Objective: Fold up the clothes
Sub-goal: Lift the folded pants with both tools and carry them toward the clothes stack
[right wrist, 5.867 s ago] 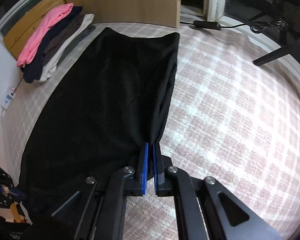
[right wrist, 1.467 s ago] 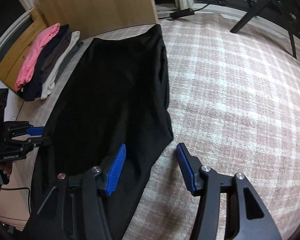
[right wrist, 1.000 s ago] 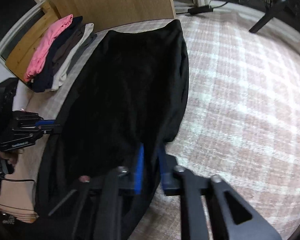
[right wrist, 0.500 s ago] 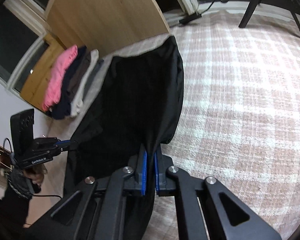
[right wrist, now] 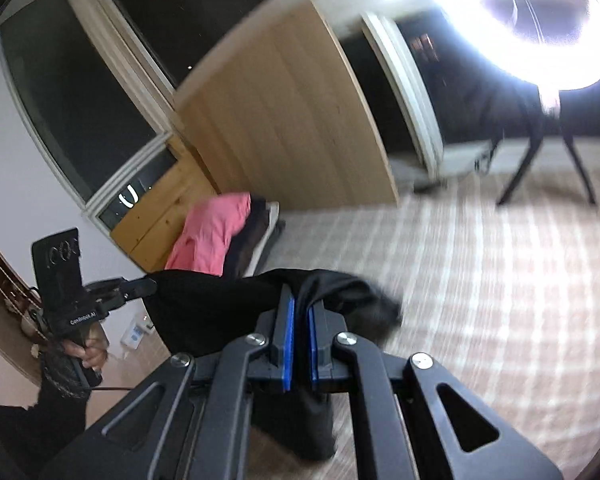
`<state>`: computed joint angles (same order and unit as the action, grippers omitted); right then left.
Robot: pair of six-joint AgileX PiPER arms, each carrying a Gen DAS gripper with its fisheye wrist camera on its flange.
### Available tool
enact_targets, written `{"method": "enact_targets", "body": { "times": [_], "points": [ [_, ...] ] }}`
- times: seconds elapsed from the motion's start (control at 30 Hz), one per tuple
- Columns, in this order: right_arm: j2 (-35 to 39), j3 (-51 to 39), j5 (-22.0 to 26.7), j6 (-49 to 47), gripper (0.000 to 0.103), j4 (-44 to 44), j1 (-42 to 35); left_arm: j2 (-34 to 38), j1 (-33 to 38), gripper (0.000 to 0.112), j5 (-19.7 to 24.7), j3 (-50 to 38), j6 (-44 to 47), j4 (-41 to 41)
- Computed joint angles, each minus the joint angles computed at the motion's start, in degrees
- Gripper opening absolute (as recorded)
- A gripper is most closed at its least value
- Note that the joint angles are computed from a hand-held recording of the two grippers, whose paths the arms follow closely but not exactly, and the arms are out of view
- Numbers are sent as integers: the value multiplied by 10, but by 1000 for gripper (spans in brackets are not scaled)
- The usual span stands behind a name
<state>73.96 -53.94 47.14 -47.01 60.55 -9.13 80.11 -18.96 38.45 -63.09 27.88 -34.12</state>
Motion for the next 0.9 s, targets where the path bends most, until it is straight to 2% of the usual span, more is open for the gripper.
{"method": "enact_targets", "body": {
  "times": [0.1,0.17,0.23,0.27,0.43,0.63,0.67,0.77,0.9],
  "points": [
    [12,-67,0,31,6,-34,4,30,3,2,9,-77,-4,31],
    [18,-103,1,56,6,-54,5,44,-32,2,1,-131,-83,115],
    [11,-118,1,72,6,-68,9,42,-50,2,-10,-144,-110,153],
    [2,-120,3,78,6,-75,10,45,-50,2,-32,-134,-101,150],
    [-61,-102,33,89,6,-90,9,8,-70,2,-59,-100,-91,152],
    [-108,-91,51,147,6,-132,52,-71,-60,2,-18,-57,-82,137],
    [-113,-87,46,157,6,-136,63,-86,-53,2,-12,-44,-81,131],
    [-123,-67,-7,195,6,-165,141,-143,-27,2,14,-2,-77,120],
    [-87,-77,-78,242,6,-193,265,-200,50,2,52,40,-56,98]
  ]
}}
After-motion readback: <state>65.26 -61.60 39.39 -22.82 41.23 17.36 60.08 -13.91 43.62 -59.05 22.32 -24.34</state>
